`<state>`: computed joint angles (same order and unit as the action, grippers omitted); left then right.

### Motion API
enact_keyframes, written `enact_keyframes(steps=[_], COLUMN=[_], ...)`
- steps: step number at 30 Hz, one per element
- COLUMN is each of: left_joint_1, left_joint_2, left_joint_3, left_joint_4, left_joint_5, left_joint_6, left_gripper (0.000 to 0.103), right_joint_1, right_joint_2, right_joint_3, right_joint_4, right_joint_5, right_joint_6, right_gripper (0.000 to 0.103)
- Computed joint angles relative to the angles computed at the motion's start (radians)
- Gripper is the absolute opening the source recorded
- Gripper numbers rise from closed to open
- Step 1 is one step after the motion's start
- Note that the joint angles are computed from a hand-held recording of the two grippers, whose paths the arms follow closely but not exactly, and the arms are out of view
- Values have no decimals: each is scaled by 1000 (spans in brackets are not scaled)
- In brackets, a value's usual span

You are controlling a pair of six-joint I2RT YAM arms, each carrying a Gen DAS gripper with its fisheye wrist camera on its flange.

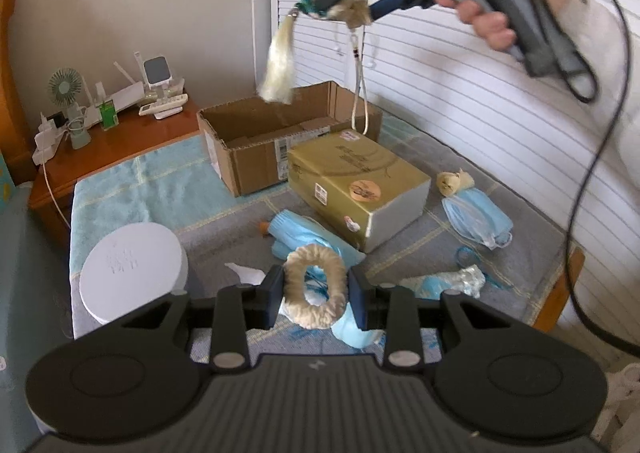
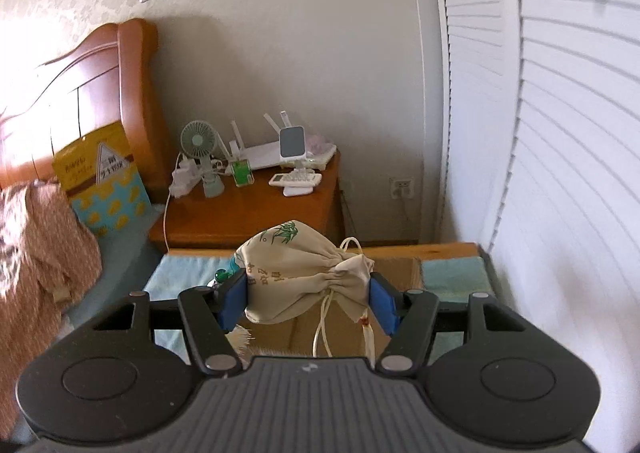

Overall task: Organize soft objects
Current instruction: 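Lift the pouch into the cardboard box with the right tool while the left tool lifts the ring, then drop the rope ring into the box with the left tool while the right tool returns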

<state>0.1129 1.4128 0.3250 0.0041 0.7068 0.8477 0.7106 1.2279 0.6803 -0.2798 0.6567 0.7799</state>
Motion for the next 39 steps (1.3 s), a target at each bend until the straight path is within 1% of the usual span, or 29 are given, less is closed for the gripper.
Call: enact_keyframes(steps=[4, 8, 11, 20, 23, 27, 32, 33, 34, 35, 36, 38, 39], left_joint_1=[-17, -38, -52, -90, -93, -96, -103, -106, -106, -106, -106, -104, -102], left_joint_2=[55, 123, 163, 211, 213, 212, 224, 224, 223, 221, 218, 211, 207], left_joint_3=[24, 51, 65, 83, 81, 80, 80, 78, 77, 75, 74, 67, 65], left_joint_4=[37, 74, 94, 129, 132, 133, 147, 151, 153, 156, 157, 158, 156], left_joint_5=[-12, -36, -51, -82, -89, -96, -109, -111, -112, -111, -111, -111, -110], left_joint_6=[-26, -58, -76, -105, -107, -101, -113, -116, -116, -117, -117, -117, -115], left_gripper=[33, 33, 33, 33, 33, 33, 33, 33, 34, 34, 34, 35, 35], right_joint_1=[-129, -221, -271, -275, -273, -292, -311, -313, -314, -310, -302, -273, -266], right_joint_2=[95, 176, 208, 196, 227, 281, 328, 335, 337, 336, 334, 319, 312], right_joint_3=[24, 49, 74, 83, 82, 52, 5, -2, -10, -17, -27, -53, -58], right_joint_4=[122, 194, 213, 271, 283, 298, 306, 309, 314, 317, 326, 351, 346], right_joint_5=[-94, -144, -181, -233, -248, -278, -264, -260, -262, -257, -241, -198, -194], right_joint_6=[-69, -105, -123, -147, -149, -110, -83, -85, -94, -100, -104, -117, -122], right_gripper=[68, 68, 68, 68, 68, 68, 69, 72, 83, 91, 103, 103, 103])
